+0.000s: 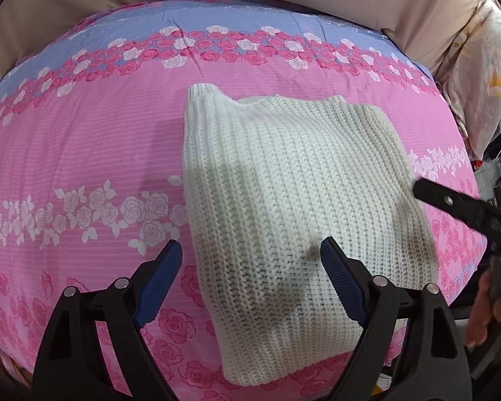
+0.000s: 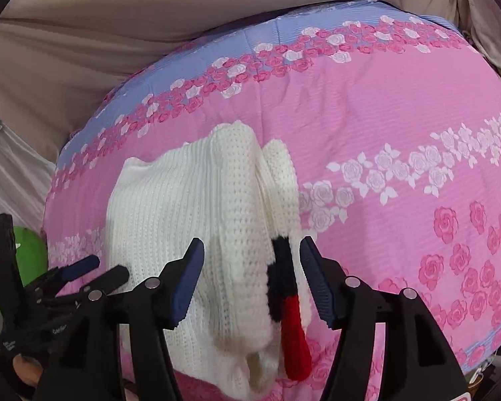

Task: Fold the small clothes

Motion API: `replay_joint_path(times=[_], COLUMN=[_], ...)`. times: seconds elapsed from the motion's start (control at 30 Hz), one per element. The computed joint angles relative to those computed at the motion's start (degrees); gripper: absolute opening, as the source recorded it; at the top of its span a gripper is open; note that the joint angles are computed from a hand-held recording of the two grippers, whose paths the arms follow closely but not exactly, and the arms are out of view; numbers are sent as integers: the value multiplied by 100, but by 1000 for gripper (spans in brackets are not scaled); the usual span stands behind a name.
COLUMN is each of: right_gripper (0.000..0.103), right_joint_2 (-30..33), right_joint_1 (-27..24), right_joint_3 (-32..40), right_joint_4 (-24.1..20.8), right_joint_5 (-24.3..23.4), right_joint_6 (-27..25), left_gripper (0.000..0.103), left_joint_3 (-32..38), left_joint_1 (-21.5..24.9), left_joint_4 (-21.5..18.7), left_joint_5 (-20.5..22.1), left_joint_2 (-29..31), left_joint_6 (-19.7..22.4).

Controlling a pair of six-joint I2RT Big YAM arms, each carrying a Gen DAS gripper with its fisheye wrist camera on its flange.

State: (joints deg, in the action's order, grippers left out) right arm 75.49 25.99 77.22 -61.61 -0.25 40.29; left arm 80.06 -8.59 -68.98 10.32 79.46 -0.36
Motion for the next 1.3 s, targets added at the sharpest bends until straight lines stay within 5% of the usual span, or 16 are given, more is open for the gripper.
replay_joint_path(times=[0.1, 0.17, 0.23, 0.37, 0.47, 0.57, 0.63, 0.7, 0.8, 1.07, 1.17, 1.23, 1.3], right_gripper=[58, 17, 14, 14, 18, 26, 54, 72, 73, 79, 78, 53, 42], right_joint_2=[413, 626, 632, 481, 888, 521, 267, 62, -74, -13, 154, 165, 95], right_joint_1=[-119, -131, -75, -101, -225, -356, -324, -280, -331, -490, -423, -359, -332], right_joint_3=[214, 404, 595, 610, 418, 163, 117, -11, -386, -975, -837, -735, -642], right_joint_4=[91, 125, 243, 486, -67, 239, 198, 46, -154, 790, 803, 795, 796], right_joint_5=[-211, -425, -386, -241, -170, -547, -306, -66, -454, -1640, -1634, -1525, -1446], right_joint_6=[-233, -519, -660, -775, -1037, -531, -445, -453, -311, 481, 541, 470, 459], left_gripper=[83, 83, 83, 83, 83, 86, 87, 88, 89, 94, 81, 64, 49], left_joint_3=[-42, -56, -60, -57, -41, -53, -57, -53, -83, -76, 89, 248, 456], left_joint_1=[-20, -30, -23, 24, 39, 137, 192, 240, 351, 409, 336, 287, 300], left_joint_4=[21, 39, 70, 118, 81, 107, 91, 9, -96, -99, -257, -414, -566], left_joint_5=[-56, -112, -158, -107, -2, 338, 488, 581, 911, 1457, 1392, 1379, 1593], left_joint_2=[-7, -19, -36, -44, -40, -86, -56, 24, 203, 635, 656, 647, 625], left_joint_6=[-68, -82, -98, -234, -290, -412, -507, -569, -698, -1053, -883, -692, -603])
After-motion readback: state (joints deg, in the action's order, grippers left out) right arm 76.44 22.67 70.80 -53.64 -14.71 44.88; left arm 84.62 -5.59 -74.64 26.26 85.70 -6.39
